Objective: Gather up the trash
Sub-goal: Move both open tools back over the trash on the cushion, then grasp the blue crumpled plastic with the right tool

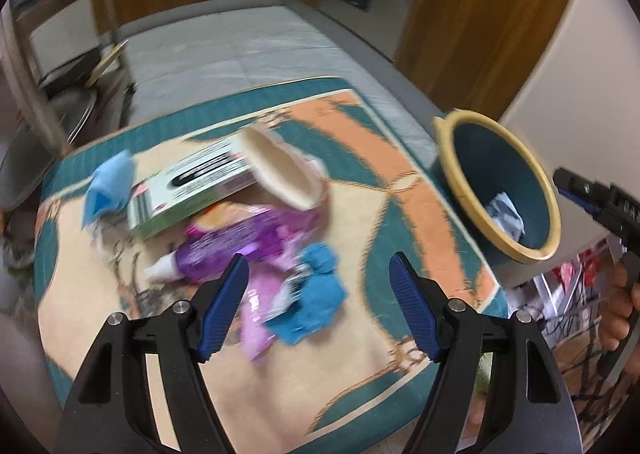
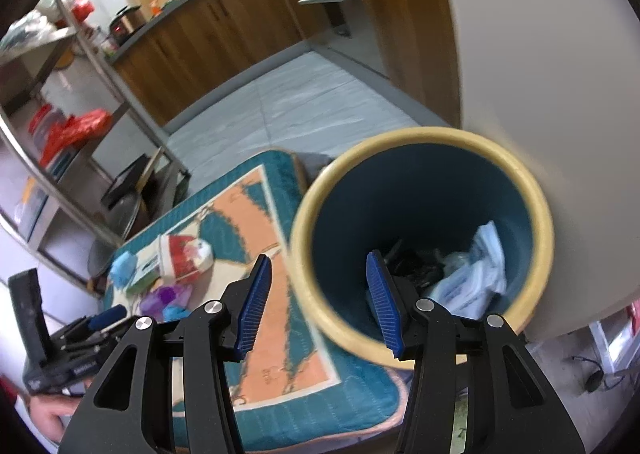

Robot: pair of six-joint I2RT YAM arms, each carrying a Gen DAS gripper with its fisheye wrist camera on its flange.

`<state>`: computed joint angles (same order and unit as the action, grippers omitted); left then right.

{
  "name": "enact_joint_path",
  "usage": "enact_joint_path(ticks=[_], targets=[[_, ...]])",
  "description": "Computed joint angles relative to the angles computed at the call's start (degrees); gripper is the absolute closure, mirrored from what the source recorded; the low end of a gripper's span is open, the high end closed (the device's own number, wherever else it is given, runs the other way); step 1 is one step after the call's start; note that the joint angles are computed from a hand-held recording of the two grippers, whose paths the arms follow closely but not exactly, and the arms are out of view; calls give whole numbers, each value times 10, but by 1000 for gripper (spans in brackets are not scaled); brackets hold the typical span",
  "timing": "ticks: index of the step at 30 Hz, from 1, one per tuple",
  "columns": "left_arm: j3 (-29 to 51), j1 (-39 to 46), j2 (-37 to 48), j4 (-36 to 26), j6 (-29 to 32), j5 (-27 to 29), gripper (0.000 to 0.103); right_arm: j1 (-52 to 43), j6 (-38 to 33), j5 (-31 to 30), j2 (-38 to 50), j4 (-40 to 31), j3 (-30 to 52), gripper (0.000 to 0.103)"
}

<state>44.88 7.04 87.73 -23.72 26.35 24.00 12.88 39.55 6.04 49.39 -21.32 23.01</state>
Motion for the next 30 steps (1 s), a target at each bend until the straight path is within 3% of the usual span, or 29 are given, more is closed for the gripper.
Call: enact_joint_path(ticks=[16,30], targets=[[46,153,60,-14,47,24,31,225,24,7,291,118,125,46],[67,196,94,-12,95,58,31,272,28,-19,470,152,232,45]])
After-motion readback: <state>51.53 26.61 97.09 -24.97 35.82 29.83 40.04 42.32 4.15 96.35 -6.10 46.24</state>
